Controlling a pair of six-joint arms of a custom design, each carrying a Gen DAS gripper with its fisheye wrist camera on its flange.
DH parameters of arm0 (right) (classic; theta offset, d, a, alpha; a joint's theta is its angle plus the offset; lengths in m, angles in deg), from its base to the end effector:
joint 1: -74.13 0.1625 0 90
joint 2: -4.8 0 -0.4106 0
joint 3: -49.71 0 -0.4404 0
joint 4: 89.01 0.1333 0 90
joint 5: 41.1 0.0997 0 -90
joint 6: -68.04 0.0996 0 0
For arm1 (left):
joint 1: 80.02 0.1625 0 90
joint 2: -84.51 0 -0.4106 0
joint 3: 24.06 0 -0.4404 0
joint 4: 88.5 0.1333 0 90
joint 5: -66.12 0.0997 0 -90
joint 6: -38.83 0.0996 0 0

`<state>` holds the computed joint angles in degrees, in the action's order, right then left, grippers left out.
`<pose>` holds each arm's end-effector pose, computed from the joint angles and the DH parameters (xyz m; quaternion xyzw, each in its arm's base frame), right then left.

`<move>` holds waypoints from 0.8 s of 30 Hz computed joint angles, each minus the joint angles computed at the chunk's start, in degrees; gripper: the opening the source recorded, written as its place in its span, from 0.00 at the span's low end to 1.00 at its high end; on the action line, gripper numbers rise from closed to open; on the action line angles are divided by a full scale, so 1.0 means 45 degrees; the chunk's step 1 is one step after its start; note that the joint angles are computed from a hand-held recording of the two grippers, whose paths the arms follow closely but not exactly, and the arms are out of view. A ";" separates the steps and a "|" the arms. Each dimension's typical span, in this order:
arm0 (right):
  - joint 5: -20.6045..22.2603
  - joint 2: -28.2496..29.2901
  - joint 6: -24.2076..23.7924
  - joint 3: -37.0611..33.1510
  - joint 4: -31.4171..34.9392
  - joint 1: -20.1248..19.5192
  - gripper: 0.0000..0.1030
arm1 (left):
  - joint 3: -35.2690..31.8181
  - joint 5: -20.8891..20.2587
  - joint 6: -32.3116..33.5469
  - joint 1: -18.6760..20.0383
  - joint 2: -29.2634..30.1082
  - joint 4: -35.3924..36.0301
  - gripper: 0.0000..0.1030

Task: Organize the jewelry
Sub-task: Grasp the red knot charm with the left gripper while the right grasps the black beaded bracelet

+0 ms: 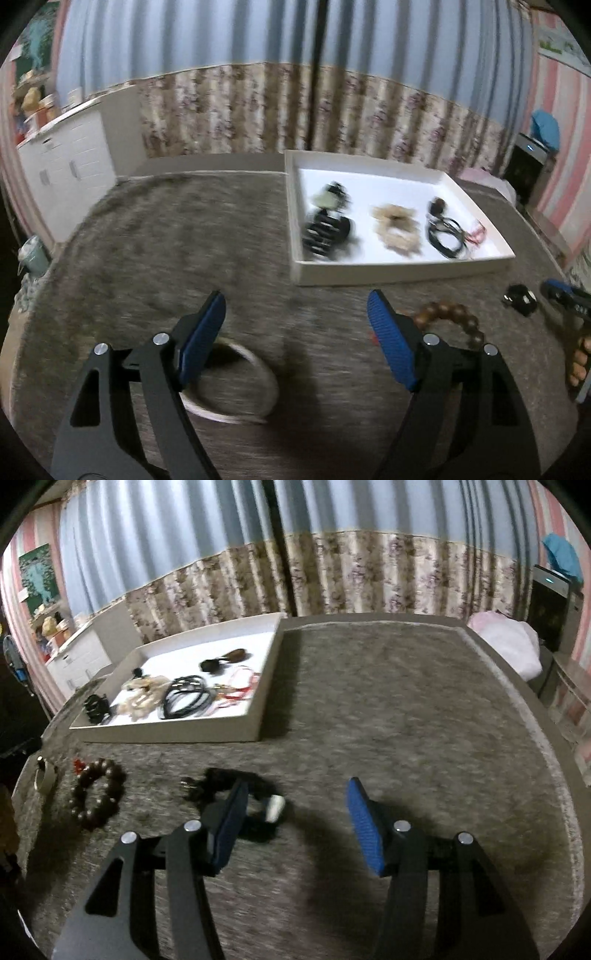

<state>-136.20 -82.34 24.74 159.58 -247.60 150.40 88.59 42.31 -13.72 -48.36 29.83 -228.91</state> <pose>-0.0138 -0.5806 0.4049 0.2180 -0.8940 0.3224 0.2218 -0.3627 -0.4873 0.0712 0.0782 0.8331 -0.4174 0.3545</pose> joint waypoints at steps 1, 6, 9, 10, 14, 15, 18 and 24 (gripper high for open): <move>0.0083 -0.0028 -0.0057 0.0065 0.0014 0.0050 0.54 | -0.0144 -0.0089 0.0306 0.0002 0.0265 -0.0239 0.76; -0.0056 0.0196 -0.0311 0.0034 0.0131 0.0318 0.54 | -0.1000 -0.0453 0.1399 0.0179 0.1462 -0.0868 0.76; -0.0444 0.0418 -0.0549 -0.0037 0.0010 0.0452 0.54 | -0.1443 -0.0571 0.1807 0.0352 0.1889 -0.0799 0.76; -0.0745 0.0518 -0.0726 -0.0004 -0.0260 0.0527 0.54 | -0.1568 -0.0532 0.1779 0.0397 0.1986 -0.0617 0.74; -0.1190 0.0601 -0.1175 0.0098 -0.0383 0.0519 0.48 | -0.1690 -0.0675 0.1711 0.0544 0.2096 -0.0199 0.64; -0.1329 0.0658 -0.1258 0.0118 -0.0427 0.0546 0.45 | -0.1717 -0.0711 0.1620 0.0574 0.2106 -0.0015 0.62; -0.1377 0.0682 -0.1297 0.0108 -0.0354 0.0511 0.39 | -0.1765 -0.1157 0.1575 0.0756 0.2081 0.0162 0.49; -0.1566 0.0654 -0.1449 0.0151 -0.0256 0.0598 0.32 | -0.2006 -0.1429 0.2840 0.0749 0.2470 -0.0369 0.33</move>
<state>-143.25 -79.40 18.22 160.26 -248.75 153.09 79.56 35.88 -0.94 -44.99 40.95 -230.57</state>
